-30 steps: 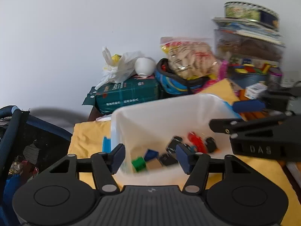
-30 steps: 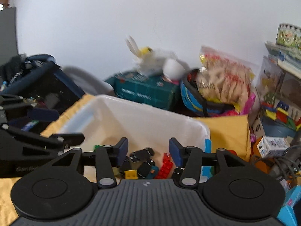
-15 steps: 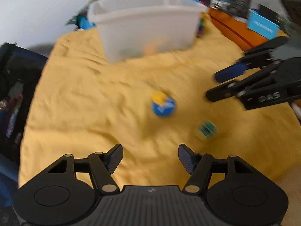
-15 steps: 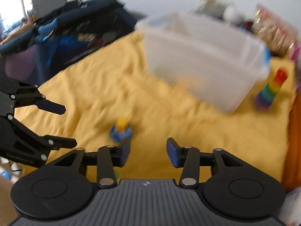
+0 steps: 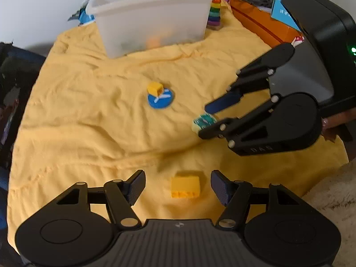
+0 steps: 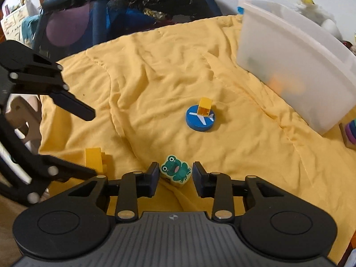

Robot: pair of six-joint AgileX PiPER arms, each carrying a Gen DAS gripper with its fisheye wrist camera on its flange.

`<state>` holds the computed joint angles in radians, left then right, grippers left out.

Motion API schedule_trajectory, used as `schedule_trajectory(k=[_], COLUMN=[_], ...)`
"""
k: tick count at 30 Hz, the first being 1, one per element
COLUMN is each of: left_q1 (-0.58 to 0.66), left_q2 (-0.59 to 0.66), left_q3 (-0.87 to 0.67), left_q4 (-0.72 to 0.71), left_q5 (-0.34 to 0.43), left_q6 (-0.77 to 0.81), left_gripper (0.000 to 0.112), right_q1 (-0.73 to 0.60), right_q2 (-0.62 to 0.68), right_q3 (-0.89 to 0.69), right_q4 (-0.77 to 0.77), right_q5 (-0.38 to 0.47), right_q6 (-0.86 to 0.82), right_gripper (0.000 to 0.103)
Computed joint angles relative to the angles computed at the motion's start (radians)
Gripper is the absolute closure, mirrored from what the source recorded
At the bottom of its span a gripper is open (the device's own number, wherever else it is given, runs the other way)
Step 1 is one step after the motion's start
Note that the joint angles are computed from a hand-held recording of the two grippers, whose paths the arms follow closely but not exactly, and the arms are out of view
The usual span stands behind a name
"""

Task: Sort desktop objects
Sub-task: 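Grasp the yellow Duplo brick with the left tool while the right tool grasps the frog tile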

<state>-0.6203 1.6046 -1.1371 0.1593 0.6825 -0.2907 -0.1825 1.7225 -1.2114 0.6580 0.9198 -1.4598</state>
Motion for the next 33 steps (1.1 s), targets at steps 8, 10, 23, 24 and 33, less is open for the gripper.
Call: schedule_trajectory(k=[8,10,23,24,33], left_q1=[0.047,0.055,0.093,0.094,0.137], left_q2=[0.053,0.044,0.319,0.337,0.229], left_q3=[0.018,0.026,-0.318,-0.336,-0.201], left_q4=[-0.169,-0.168,-0.251,-0.251,-0.168], left_q5=[-0.051,-0.089,-0.124,-0.106,-0.09], left_q6=[0.099,0.099,0.436,0.453,0.502], left_gripper=[0.077,0.077,0.077,0.077,0.072], right_q1=[0.007,-0.006,-0.05,-0.045,-0.063], right_q2=[-0.002,-0.003,0.019,0.024,-0.004], right_q3=[0.03,0.033,-0.033,-0.037,-0.006], right_q4=[-0.004,0.009,-0.117,-0.126,-0.091], right_q5=[-0.047,-0.04,-0.158,-0.164,-0.107], right_q6=[-0.009,0.003,0.433,0.464,0.422], right_gripper=[0.067,0.067,0.067,0.067,0.066])
